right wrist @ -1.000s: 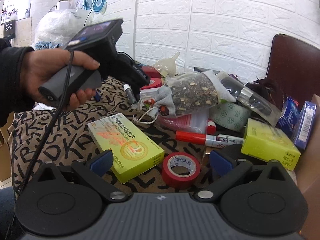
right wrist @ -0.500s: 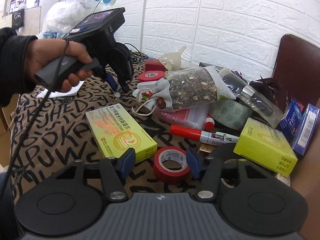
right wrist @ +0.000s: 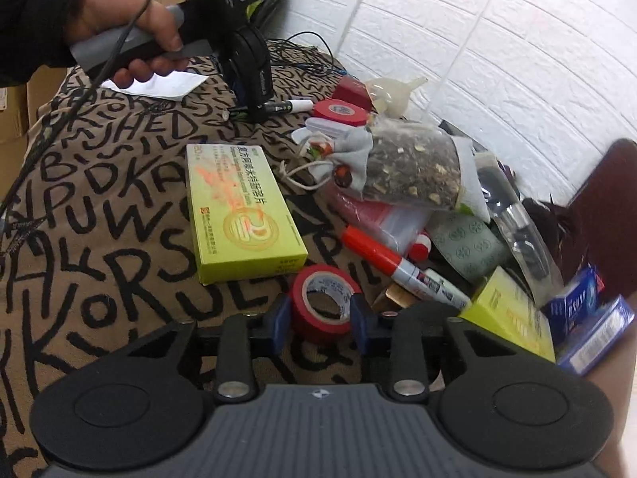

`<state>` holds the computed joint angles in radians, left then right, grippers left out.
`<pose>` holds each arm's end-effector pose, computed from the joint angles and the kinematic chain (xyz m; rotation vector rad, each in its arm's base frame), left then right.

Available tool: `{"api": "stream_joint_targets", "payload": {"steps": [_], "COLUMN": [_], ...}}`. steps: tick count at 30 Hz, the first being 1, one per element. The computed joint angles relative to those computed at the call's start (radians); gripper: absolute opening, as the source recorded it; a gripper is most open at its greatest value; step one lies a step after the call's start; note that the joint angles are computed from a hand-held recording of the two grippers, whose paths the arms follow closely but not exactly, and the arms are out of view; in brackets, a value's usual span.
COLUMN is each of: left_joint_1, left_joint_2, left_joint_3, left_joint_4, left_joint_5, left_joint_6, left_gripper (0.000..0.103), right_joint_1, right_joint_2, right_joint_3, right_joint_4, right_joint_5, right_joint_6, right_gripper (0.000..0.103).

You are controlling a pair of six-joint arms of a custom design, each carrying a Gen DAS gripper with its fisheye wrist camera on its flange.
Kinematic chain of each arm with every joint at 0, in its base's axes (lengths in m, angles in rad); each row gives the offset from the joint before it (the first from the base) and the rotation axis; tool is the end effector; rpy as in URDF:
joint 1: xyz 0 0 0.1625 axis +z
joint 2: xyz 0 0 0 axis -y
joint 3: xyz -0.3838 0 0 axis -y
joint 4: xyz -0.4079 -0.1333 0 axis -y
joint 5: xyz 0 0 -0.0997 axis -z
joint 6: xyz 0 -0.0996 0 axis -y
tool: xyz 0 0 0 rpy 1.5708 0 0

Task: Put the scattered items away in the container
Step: 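Carry the marker and red tape roll with both tools toward the white box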

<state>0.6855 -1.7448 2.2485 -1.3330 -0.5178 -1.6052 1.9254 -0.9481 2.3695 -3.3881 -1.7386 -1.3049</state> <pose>-0.1171 -0.3797 0.2399 -0.2809 2.0264 -0.8508 0.2533 -0.3481 0.0188 2.0245 -1.9162 0.3899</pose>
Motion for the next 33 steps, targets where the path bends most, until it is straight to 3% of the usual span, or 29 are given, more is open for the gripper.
{"api": "stream_joint_targets", "payload": {"steps": [2,6,10,14,22,33], "left_joint_1": [0.005,0.003,0.0,-0.028,-0.089,-0.191], "left_joint_2": [-0.004,0.001,0.007,-0.016,-0.13,-0.202], "left_joint_3": [0.001,0.001,0.005,0.038,0.104,0.11], "left_joint_4": [0.005,0.021,0.041,0.061,0.004,0.032], "left_joint_5": [0.006,0.01,0.031,0.058,0.074,0.097], "left_joint_6": [0.015,0.012,-0.001,-0.049,-0.023,-0.06], "left_gripper": [0.018,0.018,0.018,0.018,0.017,0.017], "right_joint_1": [0.018,0.082,0.117,0.142,0.088,0.115], "right_joint_2": [-0.004,0.027,0.048,0.063,0.036,0.007], "right_joint_3": [-0.016,-0.086,-0.167,-0.132,-0.026,-0.011], "right_joint_4": [0.05,0.185,0.32,0.214,0.009,-0.072], "right_joint_5": [-0.018,-0.144,-0.193,-0.215,-0.102,-0.017], "right_joint_6": [0.016,0.071,0.259,0.262,0.402,0.526], "right_gripper": [0.028,0.018,0.015,0.01,0.009,0.009]}}
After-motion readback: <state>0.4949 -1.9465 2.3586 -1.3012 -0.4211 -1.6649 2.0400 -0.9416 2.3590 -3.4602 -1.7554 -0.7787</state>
